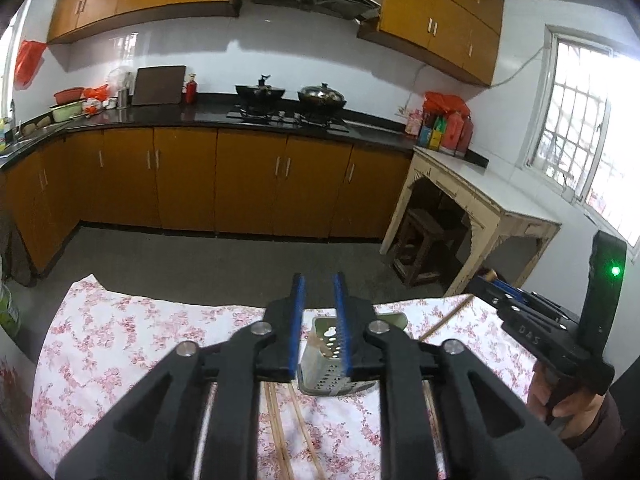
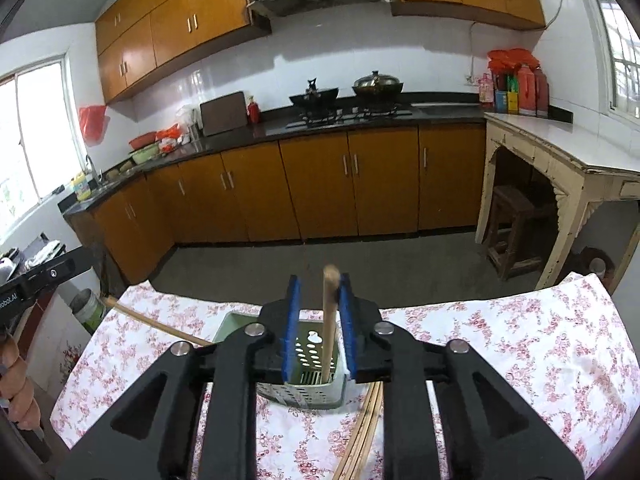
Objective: Organize utensils
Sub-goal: 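Open both tools to drop the chopsticks into the green holder, then lower both tools to the table and grasp another chopstick with each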
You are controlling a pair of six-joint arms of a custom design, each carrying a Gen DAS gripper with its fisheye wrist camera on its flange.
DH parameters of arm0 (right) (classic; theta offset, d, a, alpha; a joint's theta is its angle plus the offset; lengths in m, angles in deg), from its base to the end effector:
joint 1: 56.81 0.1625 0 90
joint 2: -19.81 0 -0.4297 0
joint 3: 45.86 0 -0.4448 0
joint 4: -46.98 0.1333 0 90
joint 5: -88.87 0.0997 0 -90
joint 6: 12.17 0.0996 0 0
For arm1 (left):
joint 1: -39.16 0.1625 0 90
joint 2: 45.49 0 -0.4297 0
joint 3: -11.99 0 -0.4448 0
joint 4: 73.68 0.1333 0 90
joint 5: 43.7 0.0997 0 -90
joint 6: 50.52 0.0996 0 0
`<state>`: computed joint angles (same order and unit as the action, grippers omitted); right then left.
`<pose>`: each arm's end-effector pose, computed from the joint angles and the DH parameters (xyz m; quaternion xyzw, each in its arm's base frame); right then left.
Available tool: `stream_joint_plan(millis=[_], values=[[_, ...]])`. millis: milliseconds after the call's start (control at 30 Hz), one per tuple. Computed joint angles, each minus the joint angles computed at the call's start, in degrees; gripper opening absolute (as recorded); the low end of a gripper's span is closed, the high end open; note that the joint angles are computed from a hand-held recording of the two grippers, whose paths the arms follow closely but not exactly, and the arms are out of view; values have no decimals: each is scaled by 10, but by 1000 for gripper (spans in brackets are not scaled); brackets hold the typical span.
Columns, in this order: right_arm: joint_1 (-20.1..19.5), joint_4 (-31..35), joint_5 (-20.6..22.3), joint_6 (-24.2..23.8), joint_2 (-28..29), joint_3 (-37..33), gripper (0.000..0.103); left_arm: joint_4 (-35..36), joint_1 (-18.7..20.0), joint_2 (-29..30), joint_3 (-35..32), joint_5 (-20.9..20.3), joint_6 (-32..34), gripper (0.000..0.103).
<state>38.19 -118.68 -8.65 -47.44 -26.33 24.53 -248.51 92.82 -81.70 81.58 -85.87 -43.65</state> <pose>0.1932 -0.8290 0.3060 0.2828 -0.8539 0.4024 0.1700 -0.3265 -0.7934 0.2079 0.1396 0.8305 -0.4766 0.2523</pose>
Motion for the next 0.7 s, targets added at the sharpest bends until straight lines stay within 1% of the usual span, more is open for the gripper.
stream_joint_plan(millis=[67,200,267,300,333,400,433,467,500,533,600,633,700], values=[[0,-15,6,0,-10,11,21,-18,-4,-8,11,5,4,23],[-5,-55,26,2,-43,47,21,-82,-17,-36,58,24,25,29],[-12,-77,35,7,-68,74,21,-134,-24,-56,100,39,39,32],[-17,-90,35,9,-81,90,23,-153,-27,-63,117,45,45,34],[-23,-103,29,9,-92,105,24,-185,-30,-71,139,59,58,37],[-37,-117,13,6,-105,127,29,-228,-33,-79,177,94,77,38],[-42,-119,2,3,-106,133,29,-240,-32,-80,192,110,82,39],[-51,-118,-19,-3,-105,142,29,-246,-31,-81,204,122,83,39],[-59,-115,-37,-6,-101,148,29,-246,-28,-81,216,135,77,40],[-68,-107,-51,-4,-95,153,29,-225,-20,-82,235,144,46,40],[-83,-82,-70,8,-82,157,29,-184,-6,-87,255,141,-8,40],[-88,-73,-74,16,-77,159,29,-147,5,-86,265,140,-53,40],[-98,-49,-80,32,-60,160,29,-107,19,-85,274,129,-102,40]])
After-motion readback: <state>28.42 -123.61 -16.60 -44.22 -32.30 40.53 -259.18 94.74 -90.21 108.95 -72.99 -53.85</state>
